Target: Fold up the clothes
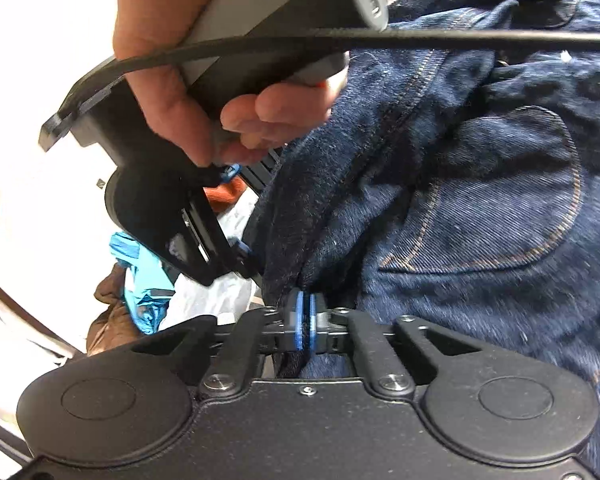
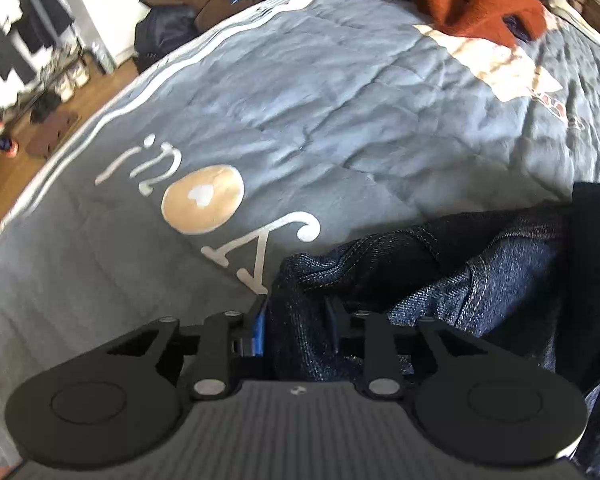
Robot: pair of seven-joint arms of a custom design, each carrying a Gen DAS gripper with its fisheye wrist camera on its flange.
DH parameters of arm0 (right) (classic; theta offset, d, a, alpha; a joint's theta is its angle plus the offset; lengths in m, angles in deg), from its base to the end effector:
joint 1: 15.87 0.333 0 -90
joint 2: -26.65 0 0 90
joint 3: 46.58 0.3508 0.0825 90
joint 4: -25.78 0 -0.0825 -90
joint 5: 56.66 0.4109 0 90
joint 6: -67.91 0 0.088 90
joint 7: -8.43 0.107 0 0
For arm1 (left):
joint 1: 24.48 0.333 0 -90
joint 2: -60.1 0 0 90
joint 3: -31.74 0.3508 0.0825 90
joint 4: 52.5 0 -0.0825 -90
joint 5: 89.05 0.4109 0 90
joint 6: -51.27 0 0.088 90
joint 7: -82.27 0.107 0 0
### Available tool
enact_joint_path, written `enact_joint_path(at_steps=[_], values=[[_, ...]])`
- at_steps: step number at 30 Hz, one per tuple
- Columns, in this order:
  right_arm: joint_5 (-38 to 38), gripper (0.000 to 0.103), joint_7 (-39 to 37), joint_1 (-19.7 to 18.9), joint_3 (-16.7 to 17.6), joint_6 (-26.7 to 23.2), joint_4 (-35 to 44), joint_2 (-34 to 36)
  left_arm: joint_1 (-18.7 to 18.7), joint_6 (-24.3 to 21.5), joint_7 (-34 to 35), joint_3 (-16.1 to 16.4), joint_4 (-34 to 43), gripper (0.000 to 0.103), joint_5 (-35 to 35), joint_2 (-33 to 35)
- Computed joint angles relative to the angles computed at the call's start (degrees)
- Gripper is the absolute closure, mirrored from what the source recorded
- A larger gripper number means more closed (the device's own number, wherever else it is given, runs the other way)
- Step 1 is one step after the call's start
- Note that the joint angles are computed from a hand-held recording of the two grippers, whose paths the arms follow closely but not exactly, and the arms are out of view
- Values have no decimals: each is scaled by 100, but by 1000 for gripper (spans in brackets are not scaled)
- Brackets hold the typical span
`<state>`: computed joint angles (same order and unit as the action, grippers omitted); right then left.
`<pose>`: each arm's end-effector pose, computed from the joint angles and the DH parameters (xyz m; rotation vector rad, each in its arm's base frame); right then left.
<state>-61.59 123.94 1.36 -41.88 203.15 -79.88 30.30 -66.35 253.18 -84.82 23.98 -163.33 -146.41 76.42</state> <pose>0.5998 0.2389 0.5622 -1.9123 1.9445 -0.3163 0.5037 -0.4206 0.4739 -0.1132 2.0687 -0.7369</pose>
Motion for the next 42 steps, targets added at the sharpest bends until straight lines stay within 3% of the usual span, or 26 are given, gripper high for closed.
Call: enact_joint_path(at_steps=[3, 6, 8, 10, 14, 17, 26, 28, 32, 37, 41, 42], values=[[273, 79, 127, -55, -27, 133, -46, -12, -199, -423, 465, 308, -173, 103, -238, -213], [390, 80, 150, -89, -36, 164, 7, 31, 298, -293, -214, -59, -497, 103, 714, -290], [401, 81, 113, -98, -32, 88, 102, 81, 640, 301, -912, -424, -548, 101, 1522, -124], [351, 81, 29, -90, -19, -78, 224, 133, 714, 832, -1245, -538, -493, 96, 1926, 63], [253, 80, -101, -61, -3, -473, 490, 233, 467, 835, -906, -404, -275, 89, 1737, 257], [196, 78, -150, -41, 4, -607, 555, 250, 168, 745, -277, -190, -57, 77, 1264, 435], [139, 72, -230, 5, 21, -878, 674, 303, 194, 942, -174, -254, 494, 76, 1282, 913], [23, 72, -235, 41, 32, -874, 658, 303, 353, 936, -411, -372, 526, 78, 1577, 977], [-51, 79, -100, 41, 7, -623, 483, 225, 814, 622, -1264, -632, 210, 98, 2284, 758], [255, 82, -21, -44, -17, -335, 285, 110, 1396, 78, -2134, -834, -528, 102, 3306, 158], [295, 83, 16, -56, -15, -265, 252, 87, 1411, -745, -2437, -628, -564, 103, 3636, -147], [288, 83, 54, -59, -19, -209, 222, 75, 1548, -851, -2487, -702, -435, 103, 3846, -58]])
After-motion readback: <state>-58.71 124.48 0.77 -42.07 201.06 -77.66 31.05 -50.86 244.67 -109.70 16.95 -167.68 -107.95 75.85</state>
